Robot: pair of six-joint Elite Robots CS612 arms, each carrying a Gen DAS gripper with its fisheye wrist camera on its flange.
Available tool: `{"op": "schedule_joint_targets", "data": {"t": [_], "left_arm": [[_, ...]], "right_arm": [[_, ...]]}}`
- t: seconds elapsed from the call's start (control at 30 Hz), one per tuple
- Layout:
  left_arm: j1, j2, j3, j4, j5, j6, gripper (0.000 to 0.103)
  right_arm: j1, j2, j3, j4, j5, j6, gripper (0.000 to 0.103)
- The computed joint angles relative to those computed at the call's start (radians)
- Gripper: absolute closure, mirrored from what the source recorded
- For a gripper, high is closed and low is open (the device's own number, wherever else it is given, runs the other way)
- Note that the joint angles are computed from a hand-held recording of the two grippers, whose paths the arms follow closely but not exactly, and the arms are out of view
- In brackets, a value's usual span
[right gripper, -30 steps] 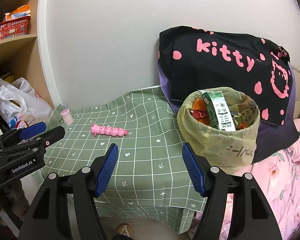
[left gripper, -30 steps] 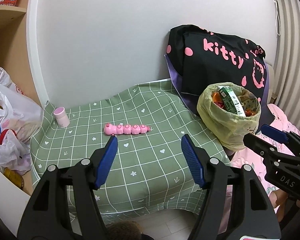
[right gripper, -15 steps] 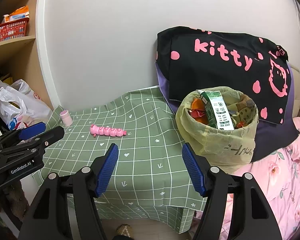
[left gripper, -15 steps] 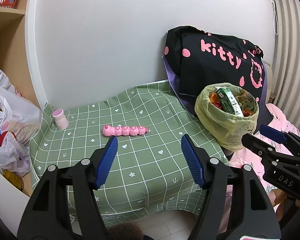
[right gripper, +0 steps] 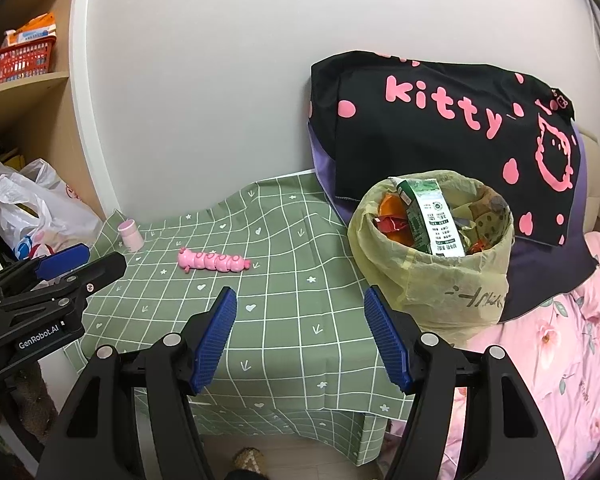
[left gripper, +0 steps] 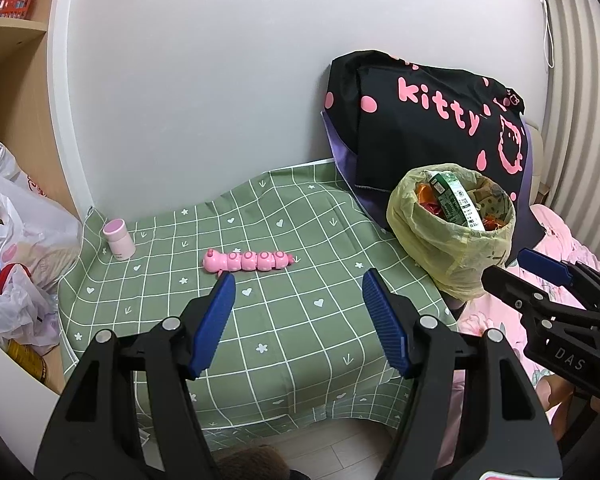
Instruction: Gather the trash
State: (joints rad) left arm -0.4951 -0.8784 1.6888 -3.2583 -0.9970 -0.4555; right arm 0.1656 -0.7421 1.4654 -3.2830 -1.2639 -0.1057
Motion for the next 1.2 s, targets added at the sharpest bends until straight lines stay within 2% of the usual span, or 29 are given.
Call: {"op": "schedule_joint_targets", "data": {"t": [1.03, 1.2], "left_arm": [[-0.001, 0.007, 0.0, -0.012, -0.008, 0.016, 0.04], [0.006, 0.011, -0.002, -0.008, -0.033, 0.012, 0.04]], "right_arm": [[0.0, -0.001, 0.006, -0.018, -0.025, 0.003, 0.041], [0.0, -0.001, 0.007, -0.018, -0.022, 0.005, 0.041]]}}
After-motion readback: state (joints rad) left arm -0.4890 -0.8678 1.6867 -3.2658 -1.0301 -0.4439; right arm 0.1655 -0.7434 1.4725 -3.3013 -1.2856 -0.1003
